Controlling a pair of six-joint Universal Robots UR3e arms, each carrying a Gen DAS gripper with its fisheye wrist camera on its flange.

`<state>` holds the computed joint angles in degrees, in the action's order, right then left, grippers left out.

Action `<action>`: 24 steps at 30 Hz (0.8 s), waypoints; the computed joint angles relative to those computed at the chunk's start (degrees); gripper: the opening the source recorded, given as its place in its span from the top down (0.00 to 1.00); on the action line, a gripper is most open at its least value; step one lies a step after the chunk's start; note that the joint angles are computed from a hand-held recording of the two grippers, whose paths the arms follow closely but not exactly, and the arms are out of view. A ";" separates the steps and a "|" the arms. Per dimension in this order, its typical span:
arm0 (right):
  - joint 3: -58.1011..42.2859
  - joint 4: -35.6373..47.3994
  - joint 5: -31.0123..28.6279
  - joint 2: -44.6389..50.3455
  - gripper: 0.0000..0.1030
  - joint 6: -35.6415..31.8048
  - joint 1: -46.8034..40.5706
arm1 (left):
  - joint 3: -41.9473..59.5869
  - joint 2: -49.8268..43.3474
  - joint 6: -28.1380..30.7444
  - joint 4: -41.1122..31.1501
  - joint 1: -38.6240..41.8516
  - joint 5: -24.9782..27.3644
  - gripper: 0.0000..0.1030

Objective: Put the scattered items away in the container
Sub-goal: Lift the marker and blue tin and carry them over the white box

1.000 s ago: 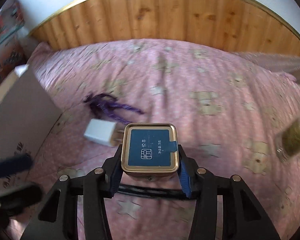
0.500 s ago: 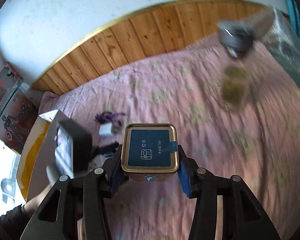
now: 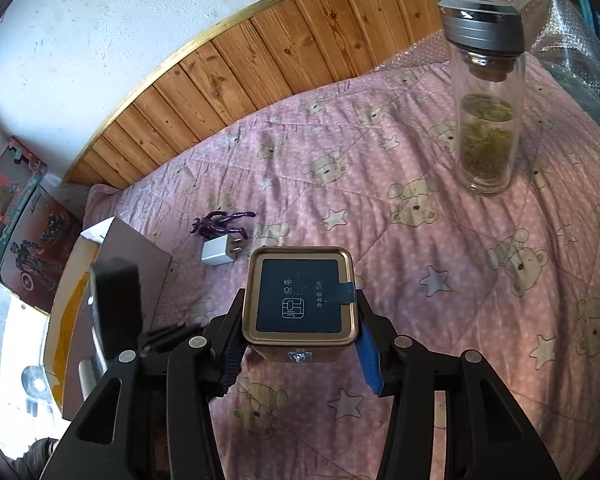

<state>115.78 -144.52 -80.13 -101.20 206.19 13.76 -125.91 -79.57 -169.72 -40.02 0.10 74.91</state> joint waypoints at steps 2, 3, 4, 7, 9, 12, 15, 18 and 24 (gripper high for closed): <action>-0.60 -0.27 -0.67 0.96 0.52 0.36 0.75 | -0.85 3.45 0.31 -2.15 1.02 -0.28 0.88; -0.98 -0.44 -0.88 1.53 0.52 0.52 1.13 | -0.95 5.31 0.56 -3.72 1.65 -0.44 0.88; -1.24 -0.46 -1.00 1.80 0.52 0.64 1.46 | -1.18 7.68 0.90 -5.60 2.50 -0.70 0.88; -2.29 -0.68 -1.70 2.81 0.52 0.79 3.09 | -1.47 14.86 2.03 -11.49 4.74 -0.82 0.88; -3.08 -0.77 -2.43 3.60 0.52 0.90 4.23 | -1.45 19.01 3.10 -15.52 6.47 -1.12 0.88; -3.76 -0.84 -3.32 4.63 0.52 1.14 5.58 | -1.01 26.32 6.09 -23.69 10.14 -2.12 0.88; -4.35 -0.77 -4.23 5.19 0.52 1.38 6.94 | -0.37 33.44 10.39 -32.44 15.03 -3.54 0.88; -5.03 -0.62 -5.23 5.53 0.52 1.44 8.43 | 0.13 39.38 15.34 -40.47 20.61 -4.68 0.88; -6.78 0.21 -7.37 6.94 0.52 1.52 10.93 | 1.69 49.41 26.62 -57.06 33.96 -10.61 0.88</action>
